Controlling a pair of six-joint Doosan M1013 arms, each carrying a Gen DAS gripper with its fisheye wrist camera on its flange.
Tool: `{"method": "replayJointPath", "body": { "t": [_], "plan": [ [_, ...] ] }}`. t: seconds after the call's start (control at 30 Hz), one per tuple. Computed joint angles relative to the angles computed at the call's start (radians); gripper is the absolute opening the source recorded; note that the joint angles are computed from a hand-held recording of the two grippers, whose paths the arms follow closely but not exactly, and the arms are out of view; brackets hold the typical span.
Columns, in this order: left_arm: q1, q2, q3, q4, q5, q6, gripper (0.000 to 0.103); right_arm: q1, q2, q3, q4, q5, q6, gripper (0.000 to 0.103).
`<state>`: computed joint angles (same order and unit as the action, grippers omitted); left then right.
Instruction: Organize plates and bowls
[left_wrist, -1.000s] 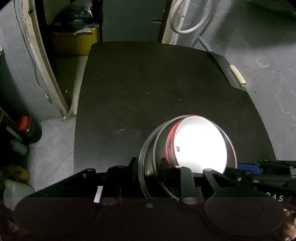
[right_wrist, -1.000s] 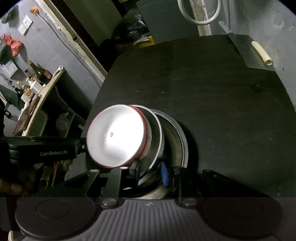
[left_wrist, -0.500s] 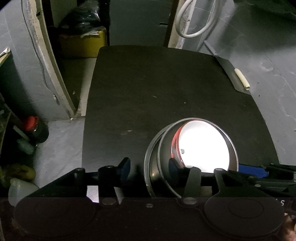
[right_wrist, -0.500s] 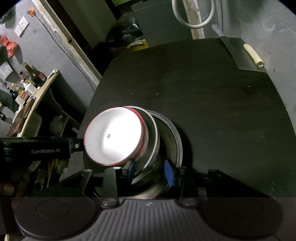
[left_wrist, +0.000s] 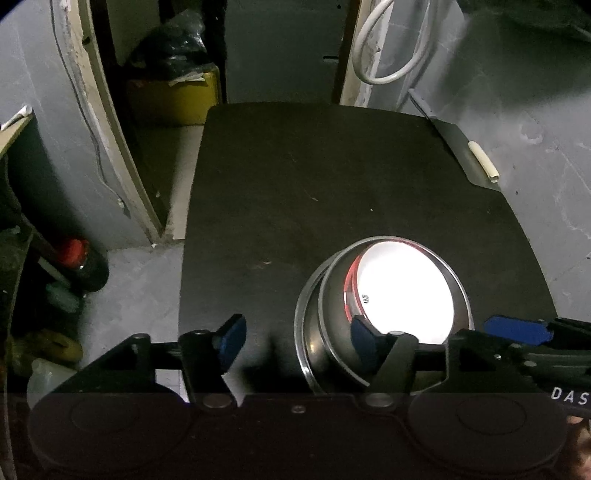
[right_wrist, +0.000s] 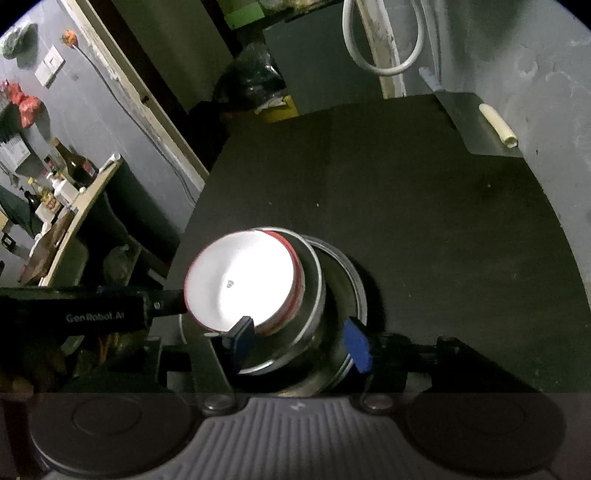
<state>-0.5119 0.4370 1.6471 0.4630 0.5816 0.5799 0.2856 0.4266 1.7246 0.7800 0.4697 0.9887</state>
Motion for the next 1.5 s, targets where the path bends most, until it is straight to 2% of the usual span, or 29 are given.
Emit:
{"method": "replayJointPath", "body": {
  "t": [0.2, 0.47, 0.73, 0.83, 1.0, 1.07, 1.23, 1.37, 1.5],
  "plan": [
    [-0.005, -0.022, 0.023, 0.047, -0.028, -0.05, 0.08, 0.003, -0.014, 0.013, 0.027, -0.027, -0.023, 0.065],
    [-0.015, -0.045, 0.04, 0.122, -0.028, -0.113, 0.087, 0.009, -0.042, 0.037, 0.078, -0.074, -0.072, 0.072],
    [-0.029, -0.07, 0.063, 0.224, -0.024, -0.206, 0.102, 0.013, -0.067, 0.069, 0.171, -0.124, -0.143, 0.086],
    [-0.034, -0.076, 0.068, 0.255, -0.013, -0.234, 0.102, 0.015, -0.076, 0.08, 0.222, -0.145, -0.187, 0.091],
    [-0.037, -0.087, 0.08, 0.268, -0.018, -0.255, 0.102, 0.014, -0.094, 0.111, 0.395, -0.183, -0.341, 0.103],
    [-0.04, -0.09, 0.086, 0.279, -0.019, -0.267, 0.102, 0.012, -0.102, 0.125, 0.473, -0.193, -0.415, 0.103],
    [-0.05, -0.099, 0.097, 0.307, -0.02, -0.293, 0.102, 0.013, -0.113, 0.144, 0.51, -0.221, -0.458, 0.103],
    [-0.059, -0.108, 0.114, 0.372, -0.03, -0.384, 0.102, 0.01, -0.123, 0.165, 0.619, -0.23, -0.582, 0.103],
    [-0.079, -0.111, 0.131, 0.504, -0.004, -0.566, 0.102, 0.003, -0.127, 0.181, 0.739, -0.216, -0.716, 0.103]
  ]
}}
